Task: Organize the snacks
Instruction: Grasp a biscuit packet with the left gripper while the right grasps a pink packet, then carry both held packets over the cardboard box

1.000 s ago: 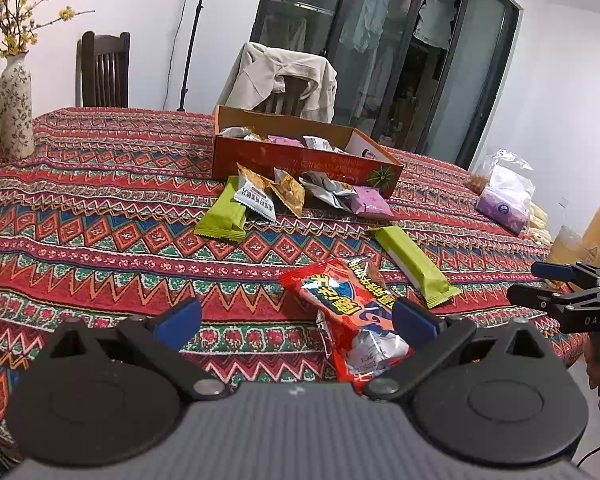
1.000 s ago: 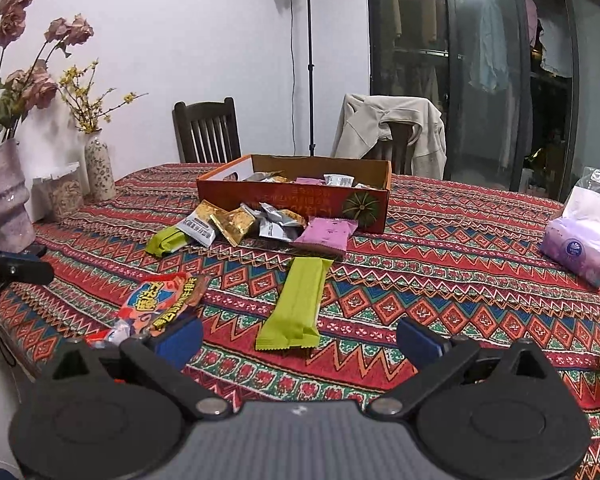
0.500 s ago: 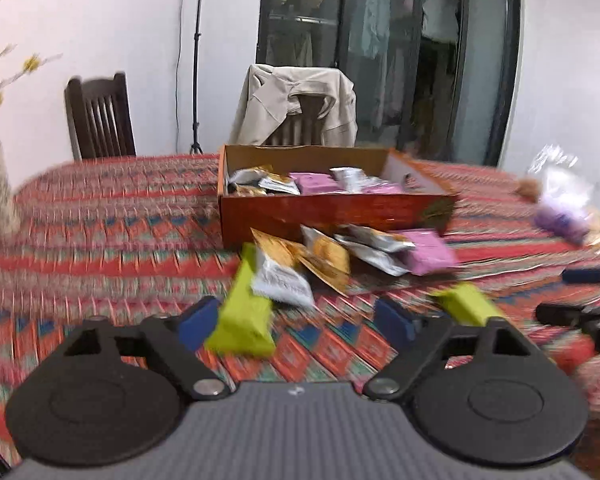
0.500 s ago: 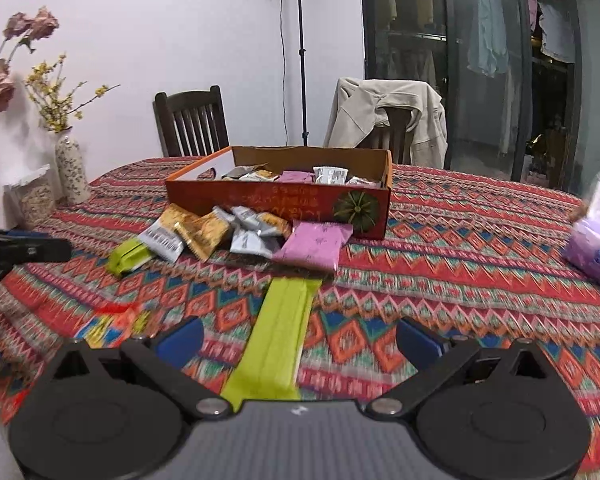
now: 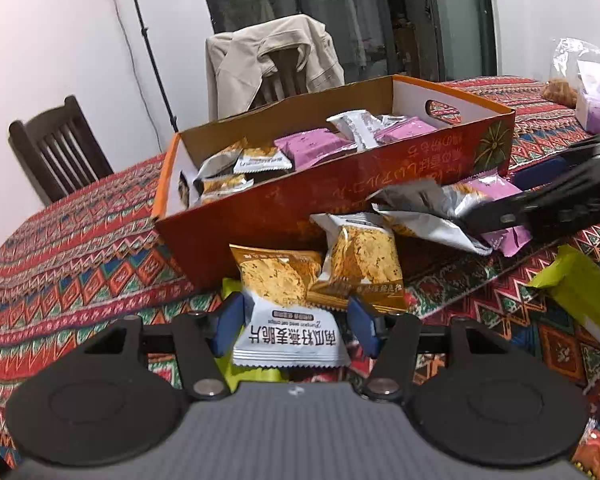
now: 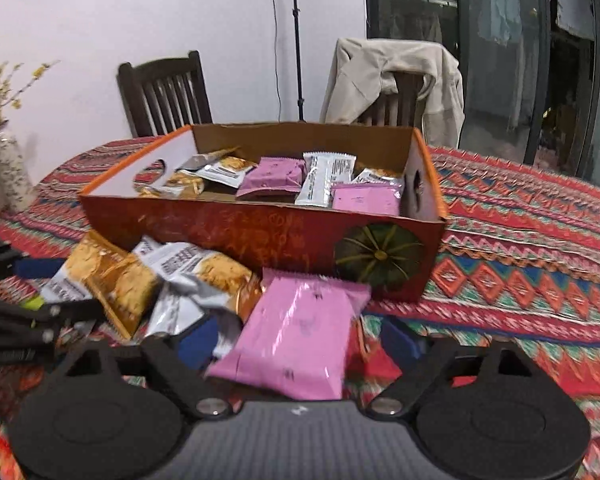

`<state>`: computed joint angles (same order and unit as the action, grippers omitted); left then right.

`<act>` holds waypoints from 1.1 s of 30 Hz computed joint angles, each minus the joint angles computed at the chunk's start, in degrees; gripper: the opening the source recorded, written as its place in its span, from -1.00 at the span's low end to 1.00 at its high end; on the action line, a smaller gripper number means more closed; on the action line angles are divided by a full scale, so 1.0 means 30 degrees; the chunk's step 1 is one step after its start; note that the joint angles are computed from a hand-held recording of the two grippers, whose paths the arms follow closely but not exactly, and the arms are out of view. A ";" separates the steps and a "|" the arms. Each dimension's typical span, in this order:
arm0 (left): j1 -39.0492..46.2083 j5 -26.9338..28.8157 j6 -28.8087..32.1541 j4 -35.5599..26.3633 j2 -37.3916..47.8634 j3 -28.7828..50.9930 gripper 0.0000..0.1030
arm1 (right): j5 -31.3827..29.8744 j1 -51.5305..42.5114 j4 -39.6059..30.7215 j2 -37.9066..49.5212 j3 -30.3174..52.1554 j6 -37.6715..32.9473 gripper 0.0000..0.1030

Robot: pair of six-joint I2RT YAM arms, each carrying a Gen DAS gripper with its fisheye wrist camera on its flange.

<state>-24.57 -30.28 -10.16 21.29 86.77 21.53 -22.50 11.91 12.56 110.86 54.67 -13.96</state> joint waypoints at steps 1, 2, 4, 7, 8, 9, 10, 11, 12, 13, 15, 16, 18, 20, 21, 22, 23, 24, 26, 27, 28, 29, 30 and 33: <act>-0.0147 -0.0337 0.0197 0.0570 0.0162 -0.0182 -0.18 | -0.0052 0.0185 -0.0033 0.0546 0.0520 0.0210 0.56; -0.0223 -0.0561 0.0406 0.0736 0.0261 -0.0221 -0.32 | -0.0315 0.0274 0.0034 0.1086 0.0947 0.0442 0.53; -0.0364 -0.0780 0.0639 0.0874 0.0051 -0.0479 -0.50 | 0.0293 0.0499 0.0706 0.1511 0.0871 0.0632 0.33; -0.0327 -0.0542 0.0356 0.0274 -0.0963 -0.0901 -0.58 | 0.0048 0.0137 0.1094 0.1480 0.0421 0.0404 0.18; -0.0426 -0.0554 0.0072 -0.0190 -0.1482 -0.1026 -0.58 | -0.0059 -0.0048 0.0846 0.1360 0.0387 0.0211 0.18; -0.0477 -0.0432 -0.0267 -0.0606 -0.2207 -0.1311 -0.62 | -0.0085 -0.0281 0.0613 0.1153 0.0256 0.0007 0.18; -0.0689 -0.0595 -0.0777 -0.1191 -0.2999 -0.1559 -0.64 | -0.0087 -0.0477 0.0504 0.1008 0.0150 -0.0097 0.18; -0.0867 -0.0772 -0.1386 -0.1838 -0.3881 -0.1831 -0.64 | -0.0114 -0.0758 0.0508 0.0795 -0.0111 -0.0227 0.18; -0.1032 -0.0902 -0.1986 -0.2487 -0.4666 -0.2013 -0.64 | -0.0166 -0.1123 0.0517 0.0545 -0.0454 -0.0371 0.18; -0.1310 -0.1066 -0.2737 -0.3420 -0.5807 -0.2275 -0.65 | -0.0240 -0.1478 0.0511 0.0300 -0.0768 -0.0524 0.18; -0.2226 -0.1648 -0.4164 -0.5391 -0.8175 -0.2716 -0.65 | -0.0526 -0.2270 0.0538 -0.0330 -0.1478 -0.0755 0.18; -0.2917 -0.2009 -0.5043 -0.6613 -0.9579 -0.2907 -0.65 | -0.0770 -0.2714 0.0530 -0.0741 -0.1882 -0.0908 0.18; -0.4473 -0.2801 -0.7059 -0.9210 -1.2327 -0.3138 -0.65 | -0.1459 -0.3697 0.0559 -0.1860 -0.2949 -0.1279 0.18; -0.6377 -0.3760 -0.9360 -1.1824 -1.4644 -0.3114 -0.65 | -0.2138 -0.4651 0.0537 -0.3329 -0.4254 -0.1699 0.18; -0.7356 -0.4314 -1.0474 -1.2919 -1.5372 -0.3009 -0.65 | -0.2435 -0.5028 0.0475 -0.4005 -0.4827 -0.1935 0.18; -0.8189 -0.4777 -1.1397 -1.3851 -1.5862 -0.2870 -0.65 | -0.2822 -0.5456 0.0289 -0.4753 -0.5378 -0.2176 0.18; -0.9205 -0.5353 -1.2420 -1.4737 -1.6108 -0.2713 -0.65 | -0.3319 -0.5946 0.0068 -0.5695 -0.6052 -0.2449 0.18; -1.0074 -0.5797 -1.3285 -1.5329 -1.6025 -0.2531 -0.65 | -0.3714 -0.6308 -0.0211 -0.6468 -0.6527 -0.2735 0.18; -1.1668 -0.6790 -1.5108 -1.6446 -1.5111 -0.2062 -0.65 | -0.4338 -0.6847 -0.0925 -0.7841 -0.7173 -0.3192 0.18; -1.2427 -0.7205 -1.6019 -1.6987 -1.4676 -0.1842 -0.65 | -0.4734 -0.7163 -0.1332 -0.8550 -0.7499 -0.3434 0.18; -1.2869 -0.7420 -1.6577 -1.7342 -1.4530 -0.1703 -0.65 | -0.5061 -0.7416 -0.1680 -0.9056 -0.7690 -0.3576 0.18; -1.3374 -0.7694 -1.7154 -1.7748 -1.4466 -0.1556 -0.65 | -0.5309 -0.7603 -0.1945 -0.9532 -0.7912 -0.3706 0.18; -1.3902 -0.8014 -1.7731 -1.8107 -1.4348 -0.1450 -0.65 | -0.5518 -0.7813 -0.2225 -0.9938 -0.8086 -0.3881 0.18; -1.4728 -0.8677 -1.8399 -1.8953 -1.4247 -0.1067 -0.65 | -0.5859 -0.8211 -0.2884 -1.0767 -0.8380 -0.4206 0.18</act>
